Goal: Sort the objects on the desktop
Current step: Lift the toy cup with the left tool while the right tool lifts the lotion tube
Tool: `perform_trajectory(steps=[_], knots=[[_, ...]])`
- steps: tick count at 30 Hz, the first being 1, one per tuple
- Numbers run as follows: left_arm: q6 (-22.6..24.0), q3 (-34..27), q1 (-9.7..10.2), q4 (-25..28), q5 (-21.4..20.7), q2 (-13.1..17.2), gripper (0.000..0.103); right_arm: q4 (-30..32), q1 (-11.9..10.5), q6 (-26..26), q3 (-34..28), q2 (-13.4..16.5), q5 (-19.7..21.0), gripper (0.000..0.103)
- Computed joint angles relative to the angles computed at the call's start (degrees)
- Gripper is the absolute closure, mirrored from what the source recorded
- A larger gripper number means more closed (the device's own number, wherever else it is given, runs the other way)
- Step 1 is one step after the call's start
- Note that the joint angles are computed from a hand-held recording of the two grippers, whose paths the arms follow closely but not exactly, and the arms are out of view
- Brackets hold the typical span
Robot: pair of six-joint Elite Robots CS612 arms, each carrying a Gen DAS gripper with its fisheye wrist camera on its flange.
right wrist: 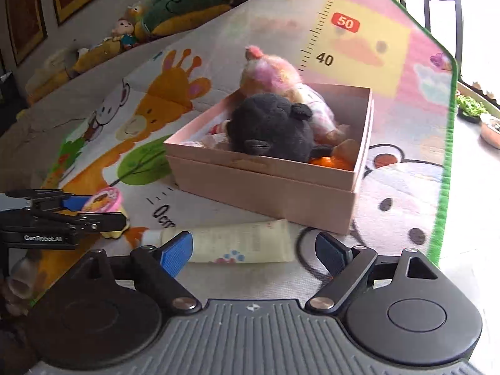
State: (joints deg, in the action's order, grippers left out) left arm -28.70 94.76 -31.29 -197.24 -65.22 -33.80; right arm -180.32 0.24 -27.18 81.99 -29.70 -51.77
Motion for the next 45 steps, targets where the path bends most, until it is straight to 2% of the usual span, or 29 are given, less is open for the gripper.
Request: perform_trajectory(steps=[1, 4, 10, 11, 15, 17, 21, 24, 27, 29, 33, 36, 38, 39, 42, 45], knots=[[-0.07, 0.03, 0.00, 0.07, 0.23, -0.01, 0.036, -0.40, 0.39, -1.04, 0.32, 0.02, 0.51, 0.011], [-0.80, 0.47, 0.05, -0.18, 0.75, -0.18, 0.036, -1.28, 1.71, -6.42, 1.23, -0.04, 0.92, 0.010], [-2.04, 1.30, 0.13, -0.97, 1.13, -0.33, 0.036, -2.69, 2.84, -11.76, 1.49, 0.04, -0.09, 0.010], [-1.92, 1.36, 0.16, -1.00, 1.03, -0.35, 0.036, -2.13, 2.77, -14.14, 1.44, -0.11, -0.16, 0.010], [-0.89, 1.51, 0.28, -0.92, 0.71, -0.48, 0.037, 4.19, 2.51, -32.43, 0.14, -0.77, -1.75, 0.010], [-0.68, 1.47, 0.29, -0.76, 0.95, -0.52, 0.037, 8.26, 2.50, -36.00, -1.89, -0.45, -2.28, 0.010], [-1.75, 1.45, 0.27, -0.27, 1.46, -0.54, 0.036, 19.26, 2.50, -31.76, -6.83, 0.58, -0.10, 0.013], [-2.14, 1.48, 0.36, 0.51, 1.31, -0.63, 0.035, 22.19, 2.89, -30.60, -7.47, 0.99, 0.50, 0.019], [-2.13, 1.48, 0.43, 1.18, 1.31, -0.74, 0.035, 20.85, 3.02, -29.60, -6.69, 1.01, 0.97, 0.033], [-1.99, 1.45, 0.44, 1.32, 1.34, -0.76, 0.035, 20.52, 2.97, -29.24, -6.34, 0.75, 1.03, 0.053], [-1.93, 1.12, 0.51, 1.40, 1.01, -0.51, 0.036, 20.15, 2.76, -28.60, -5.70, 0.35, 0.76, 0.063], [-1.85, 0.95, 0.55, 1.43, 0.50, -0.34, 0.041, 20.15, 2.54, -26.55, -5.36, 0.08, 0.56, 0.072], [-1.55, 0.98, 0.54, 1.25, 0.16, -0.33, 0.049, 20.33, 2.39, -24.76, -5.23, -0.09, 0.39, 0.072], [-1.44, 1.01, 0.52, 1.13, 0.09, -0.35, 0.049, 20.32, 2.32, -24.05, -5.14, -0.17, 0.28, 0.072], [-1.35, 1.06, 0.46, 1.03, 0.15, -0.39, 0.047, 18.14, 2.10, -24.68, -4.33, -0.12, 0.27, 0.069], [-1.68, 0.89, 0.38, 1.50, 0.67, -0.31, 0.041, 16.28, 1.91, -25.27, -3.83, 0.04, 0.47, 0.061]])
